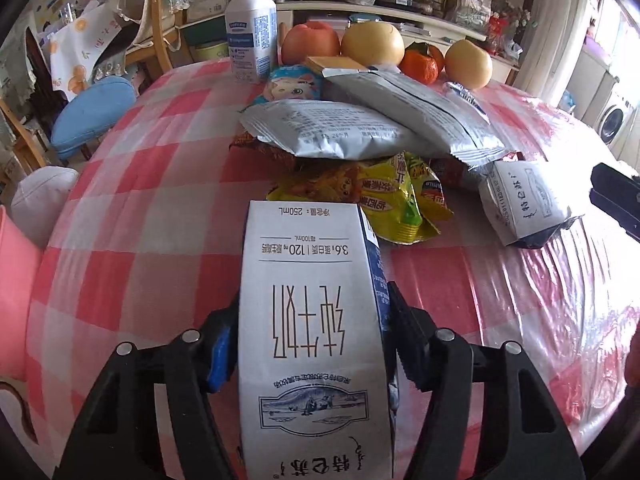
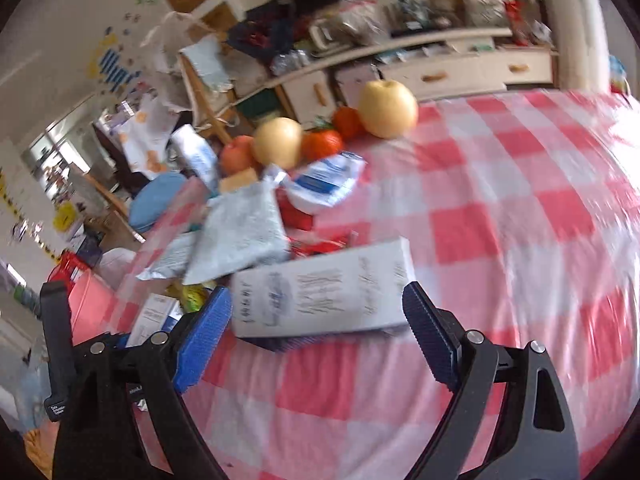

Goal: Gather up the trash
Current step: 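Grasp the white paper packet with the right tool while the left tool lifts the carton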

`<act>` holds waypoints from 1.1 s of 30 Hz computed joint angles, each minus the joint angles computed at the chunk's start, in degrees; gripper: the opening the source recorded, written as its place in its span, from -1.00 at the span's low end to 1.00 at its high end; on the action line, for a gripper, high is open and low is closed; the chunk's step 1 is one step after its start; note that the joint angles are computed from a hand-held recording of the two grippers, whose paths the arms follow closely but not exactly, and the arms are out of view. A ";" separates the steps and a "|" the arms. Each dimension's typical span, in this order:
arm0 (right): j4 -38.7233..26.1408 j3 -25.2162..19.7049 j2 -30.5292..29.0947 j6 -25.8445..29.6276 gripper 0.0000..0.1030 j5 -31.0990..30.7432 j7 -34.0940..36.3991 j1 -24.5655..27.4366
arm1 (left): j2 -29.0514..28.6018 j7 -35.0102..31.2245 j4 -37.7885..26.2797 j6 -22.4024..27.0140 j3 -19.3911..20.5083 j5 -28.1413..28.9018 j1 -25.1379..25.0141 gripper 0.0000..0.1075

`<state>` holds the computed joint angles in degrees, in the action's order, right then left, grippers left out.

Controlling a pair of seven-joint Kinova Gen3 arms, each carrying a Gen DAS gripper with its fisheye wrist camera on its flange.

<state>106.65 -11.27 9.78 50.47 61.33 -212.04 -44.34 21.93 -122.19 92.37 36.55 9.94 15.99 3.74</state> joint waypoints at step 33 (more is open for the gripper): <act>-36.16 12.91 21.66 2.08 0.79 -32.99 54.33 4.48 | 9.10 -11.58 -18.32 13.39 1.63 19.09 -15.19 0.21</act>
